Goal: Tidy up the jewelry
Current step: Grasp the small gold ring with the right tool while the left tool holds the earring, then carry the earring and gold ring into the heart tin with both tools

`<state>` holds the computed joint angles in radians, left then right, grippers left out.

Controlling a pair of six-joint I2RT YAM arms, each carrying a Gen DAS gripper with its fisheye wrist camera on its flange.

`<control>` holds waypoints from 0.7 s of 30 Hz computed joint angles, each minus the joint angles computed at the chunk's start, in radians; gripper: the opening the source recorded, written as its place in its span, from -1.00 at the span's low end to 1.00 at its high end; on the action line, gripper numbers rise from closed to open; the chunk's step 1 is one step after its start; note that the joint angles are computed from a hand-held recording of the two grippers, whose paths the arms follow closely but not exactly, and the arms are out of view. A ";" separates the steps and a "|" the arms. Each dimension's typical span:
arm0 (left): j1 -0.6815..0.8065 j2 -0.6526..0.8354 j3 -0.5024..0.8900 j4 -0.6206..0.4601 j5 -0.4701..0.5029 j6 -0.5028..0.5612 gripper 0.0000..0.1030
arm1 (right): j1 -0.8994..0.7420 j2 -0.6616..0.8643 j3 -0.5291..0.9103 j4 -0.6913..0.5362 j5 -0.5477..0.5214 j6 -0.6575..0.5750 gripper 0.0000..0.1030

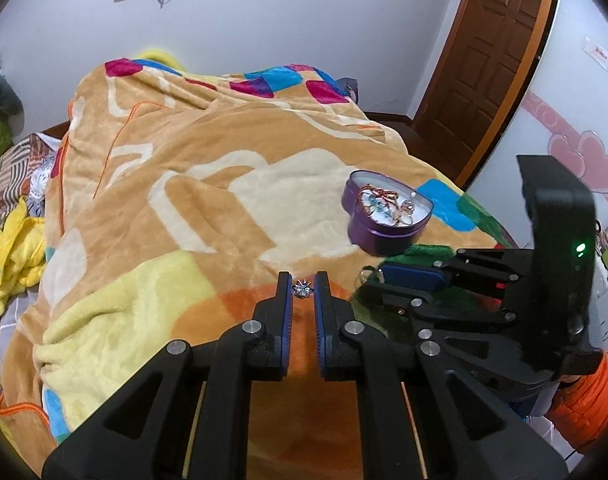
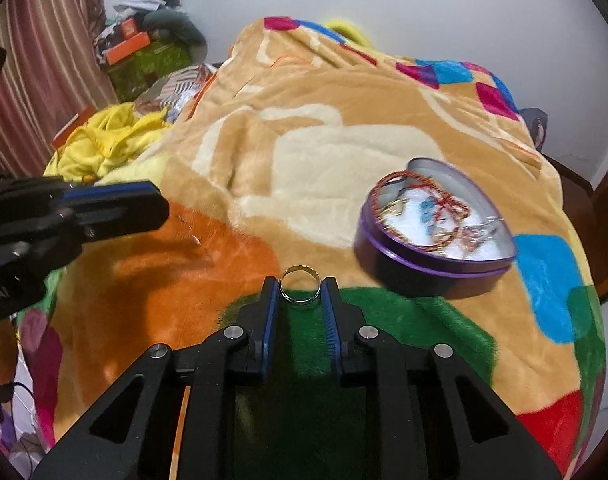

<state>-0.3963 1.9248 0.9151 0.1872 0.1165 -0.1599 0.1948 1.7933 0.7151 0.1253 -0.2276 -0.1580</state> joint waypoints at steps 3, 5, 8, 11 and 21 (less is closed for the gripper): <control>-0.017 -0.003 0.021 -0.012 -0.007 0.000 -0.83 | -0.028 -0.048 -0.019 0.000 -0.012 0.004 -0.62; -0.030 -0.007 0.038 -0.020 -0.011 0.000 -0.83 | -0.057 -0.091 -0.034 -0.003 -0.027 0.003 -0.62; -0.046 -0.008 0.066 -0.027 -0.014 -0.005 -0.83 | -0.105 -0.149 -0.052 -0.004 -0.048 0.003 -0.62; -0.060 0.000 0.107 -0.039 -0.014 -0.005 -0.83 | -0.156 -0.198 -0.060 -0.004 -0.067 0.007 -0.62; -0.101 0.042 0.247 -0.079 -0.021 0.015 -0.83 | -0.248 -0.260 -0.056 0.029 -0.101 0.029 -0.62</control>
